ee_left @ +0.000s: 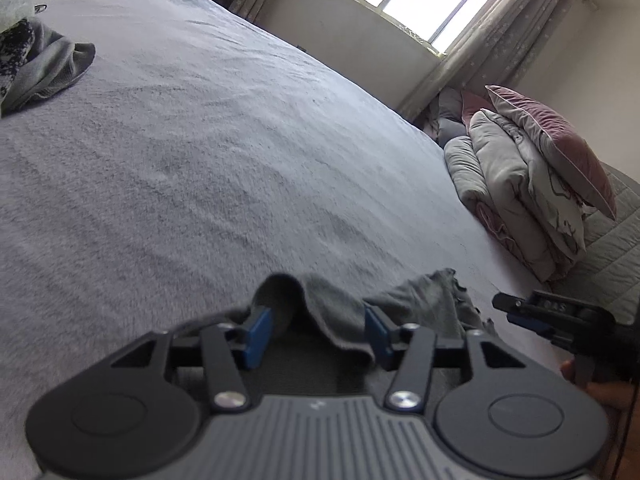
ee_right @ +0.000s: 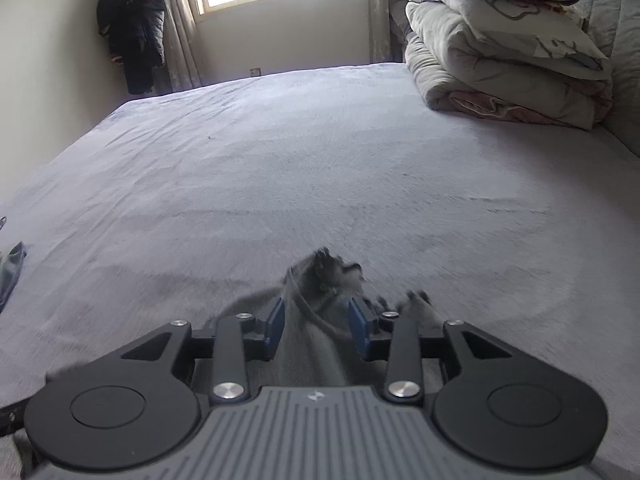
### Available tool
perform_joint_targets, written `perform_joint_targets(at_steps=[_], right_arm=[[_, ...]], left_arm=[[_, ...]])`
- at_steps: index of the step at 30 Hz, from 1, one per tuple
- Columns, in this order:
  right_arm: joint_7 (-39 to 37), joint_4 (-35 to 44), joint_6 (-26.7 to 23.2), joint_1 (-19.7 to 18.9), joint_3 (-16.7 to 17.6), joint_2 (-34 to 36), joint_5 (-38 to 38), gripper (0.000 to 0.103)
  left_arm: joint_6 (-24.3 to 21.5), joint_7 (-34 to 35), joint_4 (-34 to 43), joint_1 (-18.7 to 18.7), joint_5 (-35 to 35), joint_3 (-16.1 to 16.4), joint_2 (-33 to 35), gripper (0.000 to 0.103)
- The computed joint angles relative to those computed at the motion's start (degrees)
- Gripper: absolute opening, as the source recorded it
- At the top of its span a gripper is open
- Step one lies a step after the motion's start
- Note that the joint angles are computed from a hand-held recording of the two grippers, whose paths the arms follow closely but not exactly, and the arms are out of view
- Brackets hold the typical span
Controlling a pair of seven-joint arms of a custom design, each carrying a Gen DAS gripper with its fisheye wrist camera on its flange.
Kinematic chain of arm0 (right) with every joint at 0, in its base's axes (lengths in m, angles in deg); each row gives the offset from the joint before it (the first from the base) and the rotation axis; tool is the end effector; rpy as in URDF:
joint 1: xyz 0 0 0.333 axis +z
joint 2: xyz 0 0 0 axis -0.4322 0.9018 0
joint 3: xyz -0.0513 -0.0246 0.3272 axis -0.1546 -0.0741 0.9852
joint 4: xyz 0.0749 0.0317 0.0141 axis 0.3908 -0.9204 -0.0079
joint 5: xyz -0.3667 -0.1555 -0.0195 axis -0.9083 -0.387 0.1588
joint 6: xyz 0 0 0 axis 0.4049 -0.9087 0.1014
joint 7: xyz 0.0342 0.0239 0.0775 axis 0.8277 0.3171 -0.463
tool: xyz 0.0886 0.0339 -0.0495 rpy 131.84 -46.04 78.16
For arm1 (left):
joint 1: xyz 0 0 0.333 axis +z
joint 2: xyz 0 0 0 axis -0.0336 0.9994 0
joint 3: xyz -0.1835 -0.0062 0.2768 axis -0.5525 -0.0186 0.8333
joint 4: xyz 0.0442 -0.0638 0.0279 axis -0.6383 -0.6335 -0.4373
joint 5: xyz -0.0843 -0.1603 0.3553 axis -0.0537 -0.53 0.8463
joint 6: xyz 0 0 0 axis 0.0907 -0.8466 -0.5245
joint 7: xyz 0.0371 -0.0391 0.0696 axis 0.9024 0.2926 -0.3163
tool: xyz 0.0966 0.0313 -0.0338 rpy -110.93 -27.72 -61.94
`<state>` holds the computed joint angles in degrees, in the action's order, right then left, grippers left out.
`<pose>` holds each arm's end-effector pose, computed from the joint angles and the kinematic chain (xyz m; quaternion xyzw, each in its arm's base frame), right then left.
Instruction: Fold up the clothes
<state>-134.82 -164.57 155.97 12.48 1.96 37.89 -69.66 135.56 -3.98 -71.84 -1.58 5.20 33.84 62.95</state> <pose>0.5756 0.4334 0.3779 -0.4849 0.7652 -0.3112 0.2873 0.5916 -0.2620 0.3319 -0.6310 0.6290 -0.4520 0.0423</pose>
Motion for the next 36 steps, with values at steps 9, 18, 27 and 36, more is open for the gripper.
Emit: perform_joint_targets(at_steps=[9, 18, 27, 36], right_arm=[[7.07, -11.43, -5.55, 1.82, 3.62, -9.34, -1.93, 0.039], [14.66, -21.84, -10.65, 1.97, 9.41, -17.90, -2.64, 0.039], [21.50, -28.05, -12.67, 2.85, 13.91, -22.89, -3.16, 0.040], [27.89, -30.65, -10.81, 4.52, 15.89, -22.95, -6.68, 0.044]], left_arm=[[-0.92, -2.12, -7.57, 3.90, 4.43, -4.55, -6.07, 0.066], [0.70, -14.23, -13.26, 10.52, 18.06, -10.25, -11.45, 0.069], [3.37, -31.53, -16.06, 10.05, 33.84, -8.99, -17.38, 0.069], [6.55, -8.23, -24.94, -0.55, 14.01, -0.01, -19.26, 0.070]])
